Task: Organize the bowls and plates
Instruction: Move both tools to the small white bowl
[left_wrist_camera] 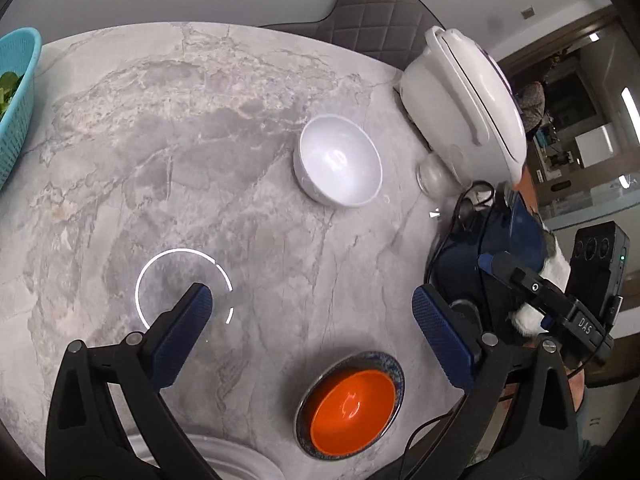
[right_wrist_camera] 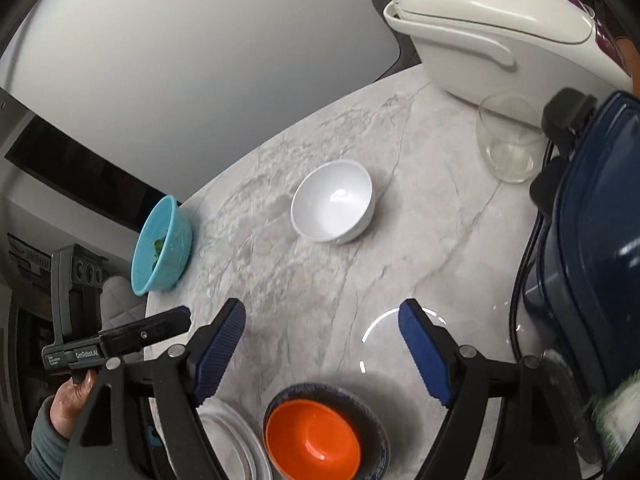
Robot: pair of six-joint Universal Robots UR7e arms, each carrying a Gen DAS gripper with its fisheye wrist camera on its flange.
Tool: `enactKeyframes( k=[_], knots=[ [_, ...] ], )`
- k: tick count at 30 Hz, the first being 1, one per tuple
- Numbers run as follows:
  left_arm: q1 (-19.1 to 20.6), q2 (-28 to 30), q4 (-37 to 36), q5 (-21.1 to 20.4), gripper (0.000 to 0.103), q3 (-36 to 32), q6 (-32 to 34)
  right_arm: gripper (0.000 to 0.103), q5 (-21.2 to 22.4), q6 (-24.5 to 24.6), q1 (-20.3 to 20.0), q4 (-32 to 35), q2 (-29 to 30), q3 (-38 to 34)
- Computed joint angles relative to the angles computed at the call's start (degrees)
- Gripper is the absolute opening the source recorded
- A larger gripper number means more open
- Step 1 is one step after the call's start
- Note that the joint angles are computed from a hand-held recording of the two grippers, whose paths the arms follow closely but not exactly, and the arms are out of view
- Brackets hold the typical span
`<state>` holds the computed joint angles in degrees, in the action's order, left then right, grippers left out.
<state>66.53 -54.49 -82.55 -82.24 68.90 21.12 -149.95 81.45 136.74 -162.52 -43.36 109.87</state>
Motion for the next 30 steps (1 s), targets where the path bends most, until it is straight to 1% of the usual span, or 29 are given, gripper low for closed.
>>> enactKeyframes(
  k=[2,3,4,5,6,7,9,11,12,13,15,17,18,19,20,22,24,27,30],
  knots=[
    [-0.72,1.75,-2.31,0.63,0.101,-0.18,0.91,0.081,0.14,-2.9,-2.14,-3.02,-1.22,1.1],
    [-0.86,2.77,-3.13,0.69,0.101,-0.38,1.16,0.081,0.74,-2.61,-3.32,-2.63,-2.14,1.67],
    [-0.96,3.9,-3.63,0.89,0.101,-0.7,1.33,0.08,1.55,-3.16,-4.46,-4.37,-2.85,2.71],
    [-1.08,4.73,-4.77,1.27,0.101,-0.51,1.66,0.079,2.38,-5.02,-5.75,-8.35,-3.08,3.79],
    [-1.2,5.53,-6.21,1.73,0.101,-0.24,2.21,0.079,2.69,-5.27,-6.8,-9.94,-3.34,4.46],
    [-1.24,6.43,-7.22,2.12,0.101,-0.12,2.58,0.079,2.8,-4.95,-7.8,-9.78,-3.82,4.85],
    [-1.13,8.19,-8.75,2.54,0.1,-0.29,2.9,0.079,3.36,-6.75,-9.71,-12.88,-3.91,5.74],
    [-0.94,9.61,-9.91,2.72,0.098,-0.14,3.56,0.079,5.38,-8.25,-11.92,-14.82,-4.04,6.31],
    [-0.87,10.5,-9.66,2.62,0.093,-0.49,3.86,0.079,6.22,-9.53,-12.77,-16.74,-3.79,6.56],
    [-0.73,11.22,-9.55,2.44,0.085,-0.68,4.02,0.079,7.22,-10.66,-13.53,-18.72,-3.45,6.86],
    [-0.55,12.87,-8.26,1.95,0.078,-1.74,4.1,0.078,9.56,-12.35,-15.25,-21.51,-3.0,7.3],
    [-0.55,13.96,-8.24,2.51,0.078,-1.89,4.28,0.072,11.31,-13.3,-16.76,-23.18,-2.71,7.73],
    [-0.39,14.75,-7.78,2.35,0.078,-2.49,4.31,0.068,12.97,-14.56,-17.6,-25.52,-2.45,8.22],
    [-0.28,15.39,-7.64,2.48,0.078,-2.88,4.29,0.066,14.82,-15.83,-18.41,-28.39,-2.1,8.77],
    [-0.11,16.03,-7.46,2.43,0.078,-3.38,4.35,0.063,16.38,-16.61,-19.25,-29.9,-1.91,9.1],
    [0.37,17.37,-6.28,1.77,0.065,-4.8,4.11,0.061,17.18,-17.93,-19.85,-30.66,-1.59,9.18],
    [0.84,18.6,-4.96,0.8,0.057,-6.28,3.89,0.057,17.48,-18.91,-20.42,-30.69,-1.54,9.24],
    [1.01,19.49,-4.08,0.15,0.049,-6.86,4.23,0.056,18.61,-18.78,-21.5,-31.84,-1.58,9.91],
    [1.06,20.13,-2.84,-0.97,0.033,-7.4,4.67,0.055,19.51,-18.85,-22.31,-31.88,-1.76,10.25]
  ],
)
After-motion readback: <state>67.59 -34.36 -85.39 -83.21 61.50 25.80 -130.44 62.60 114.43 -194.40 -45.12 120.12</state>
